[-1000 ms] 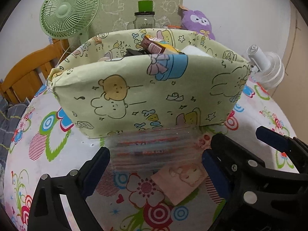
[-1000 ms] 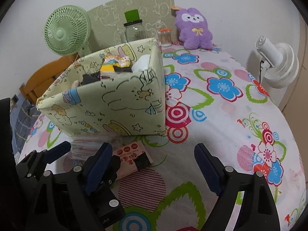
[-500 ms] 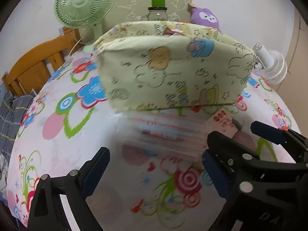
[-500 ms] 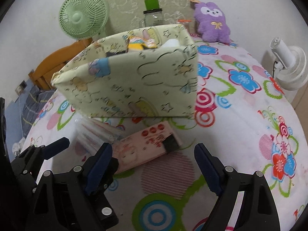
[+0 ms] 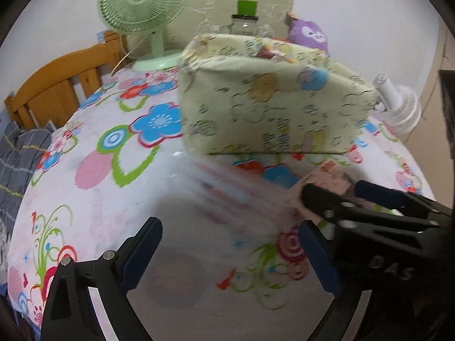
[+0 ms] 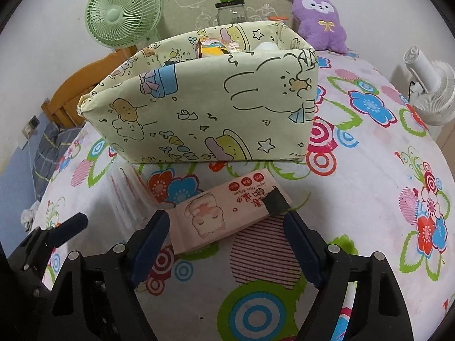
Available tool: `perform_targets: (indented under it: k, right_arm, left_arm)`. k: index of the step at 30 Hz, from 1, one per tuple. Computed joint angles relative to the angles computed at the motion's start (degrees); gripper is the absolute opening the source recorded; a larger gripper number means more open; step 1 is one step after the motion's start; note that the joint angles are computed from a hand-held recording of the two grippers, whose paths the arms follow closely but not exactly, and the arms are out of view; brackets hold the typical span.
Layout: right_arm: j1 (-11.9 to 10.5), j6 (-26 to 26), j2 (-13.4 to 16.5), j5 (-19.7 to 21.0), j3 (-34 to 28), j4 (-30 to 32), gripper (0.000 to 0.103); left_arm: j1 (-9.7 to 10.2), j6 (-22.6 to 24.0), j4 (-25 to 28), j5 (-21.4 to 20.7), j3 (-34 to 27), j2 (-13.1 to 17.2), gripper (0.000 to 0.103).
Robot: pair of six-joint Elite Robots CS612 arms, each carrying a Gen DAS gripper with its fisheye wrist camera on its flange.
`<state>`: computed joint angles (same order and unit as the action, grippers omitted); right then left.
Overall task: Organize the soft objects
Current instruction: 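Lower both open tools toward the clear pencil case and pink pouch, then close left tool on the clear pencil case while right tool closes on pink pouch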
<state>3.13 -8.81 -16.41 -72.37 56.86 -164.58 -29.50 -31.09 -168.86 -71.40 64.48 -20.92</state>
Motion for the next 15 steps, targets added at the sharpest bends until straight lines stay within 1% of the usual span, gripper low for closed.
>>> perform_targets:
  k: [2, 5, 8, 10, 15]
  right_arm:
    - [-0.1, 0.2, -0.2, 0.1, 0.1, -0.2, 0.081]
    - [-0.2, 0.4, -0.5, 0.0, 0.5, -1.2, 0.08]
    - [-0.4, 0.9, -0.7, 0.1, 0.7, -2.1, 0.08]
    - [-0.5, 1.5, -0.6, -0.5, 0.5, -2.4, 0.08]
    - [-0.8, 2.7, -0.4, 0.4, -0.1, -2.2, 0.081]
  left_arm:
    - [-0.14, 0.4, -0.1, -0.2, -0.8, 0.3, 0.097]
    - [-0.17, -0.2, 1.0, 0.2, -2.1, 0.8, 0.097]
    - [-0.37, -1.2, 3.2, 2.3, -3.8, 1.3, 0.099]
    - [-0.38, -1.3, 4.0, 2.2, -4.9, 1.7, 0.099]
    - [-0.37, -2.8, 6.0, 4.1, -6.5, 2.4, 0.096]
